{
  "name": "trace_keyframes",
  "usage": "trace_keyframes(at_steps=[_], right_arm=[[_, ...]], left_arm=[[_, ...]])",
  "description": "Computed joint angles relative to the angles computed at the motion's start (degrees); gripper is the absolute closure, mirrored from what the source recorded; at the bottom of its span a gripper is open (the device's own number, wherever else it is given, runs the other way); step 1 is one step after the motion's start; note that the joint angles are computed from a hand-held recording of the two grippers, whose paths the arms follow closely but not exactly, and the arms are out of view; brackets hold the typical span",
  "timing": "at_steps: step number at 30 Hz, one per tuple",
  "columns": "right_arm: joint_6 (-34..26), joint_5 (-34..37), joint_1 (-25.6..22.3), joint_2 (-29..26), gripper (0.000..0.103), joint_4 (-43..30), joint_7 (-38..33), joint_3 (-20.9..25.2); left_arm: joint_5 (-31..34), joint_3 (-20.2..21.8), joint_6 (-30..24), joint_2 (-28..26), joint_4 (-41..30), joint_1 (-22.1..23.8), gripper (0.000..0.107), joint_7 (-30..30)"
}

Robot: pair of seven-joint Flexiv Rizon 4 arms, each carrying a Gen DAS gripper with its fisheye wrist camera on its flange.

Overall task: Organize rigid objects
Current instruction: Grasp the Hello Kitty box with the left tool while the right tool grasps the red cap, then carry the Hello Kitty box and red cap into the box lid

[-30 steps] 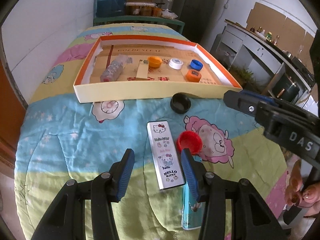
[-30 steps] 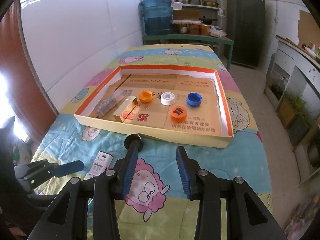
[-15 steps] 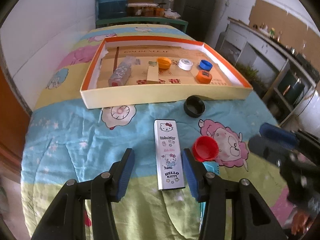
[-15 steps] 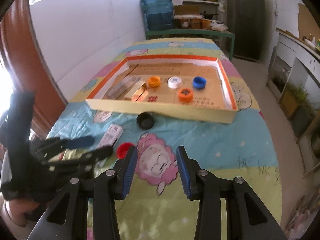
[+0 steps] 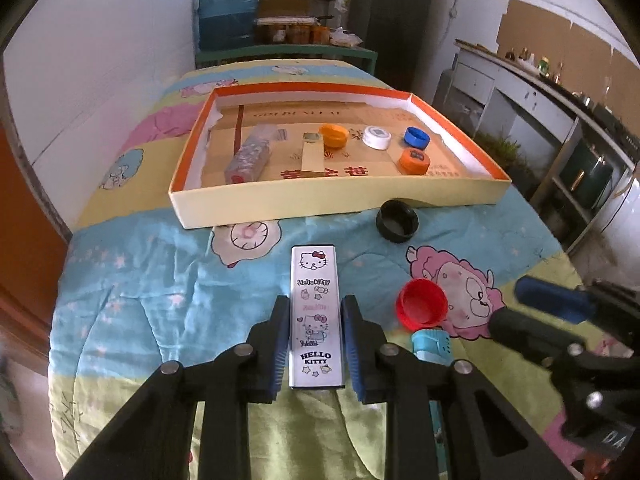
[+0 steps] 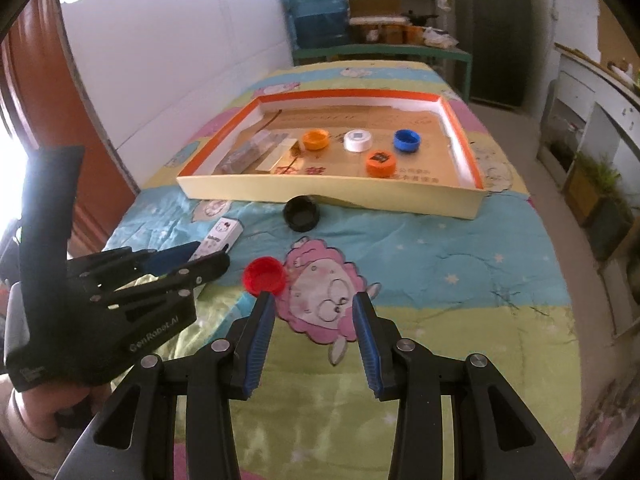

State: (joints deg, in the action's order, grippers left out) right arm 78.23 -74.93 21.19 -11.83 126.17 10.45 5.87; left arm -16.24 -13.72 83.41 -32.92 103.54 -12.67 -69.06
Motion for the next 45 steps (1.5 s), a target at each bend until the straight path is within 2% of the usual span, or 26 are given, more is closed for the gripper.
trace_keyframes(at_steps=[5,8,10,16,19,20,21,25,29,45], right_arm=[[1.1,2.7,1.1,-2.8,0.062,-2.6,-4.4,-0.2],[1.1,5.8,2.1,-4.7,0.062,-4.1,-7.5,-0.6],[1.0,7.7,2.9,-5.6,0.062,-4.8,-9.4,-1.1],[-0.8,13.5,5.6,-7.8,0.062,-6.9,-15.5,-2.0],[-2.3,13.9,7.2,-8.0,0.062,-7.4,-16.6,-3.0],[-2.5,13.9,7.4,-8.0,0.063,-7.5,-16.8,-3.2],[-2.6,13.9,7.6,-8.0,0.073,-7.4,-16.8,-3.3],[-2.3,13.9,7.8,-7.8,0.072,-7.2,-16.6,-3.7],[-1.3,11.0,7.6,-7.0,0.072,-6.8,-13.9,-4.8],[-0.7,3.3,2.9,-4.7,0.072,-7.2,-8.4,-3.9]], left_arm=[[-2.1,-5.5,2.6,1.2,2.6,4.2,0.081,2.6],[-1.9,-5.0,4.8,2.2,3.6,4.1,0.081,2.3],[-2.5,-6.1,5.3,2.6,4.1,5.5,0.081,2.3],[-3.4,-6.5,5.5,2.8,4.4,7.5,0.081,1.5],[-3.7,-7.5,5.4,2.6,4.3,8.5,0.081,1.9],[-3.8,-7.8,5.4,2.6,4.3,8.8,0.081,2.1],[-3.8,-7.9,5.4,2.5,4.2,8.8,0.081,2.2],[-4.2,-9.1,5.4,2.4,4.5,9.8,0.081,2.9],[-4.3,-9.1,5.1,2.5,4.3,9.4,0.081,3.0],[-5.2,-10.0,4.4,1.6,0.3,8.5,0.081,4.3]])
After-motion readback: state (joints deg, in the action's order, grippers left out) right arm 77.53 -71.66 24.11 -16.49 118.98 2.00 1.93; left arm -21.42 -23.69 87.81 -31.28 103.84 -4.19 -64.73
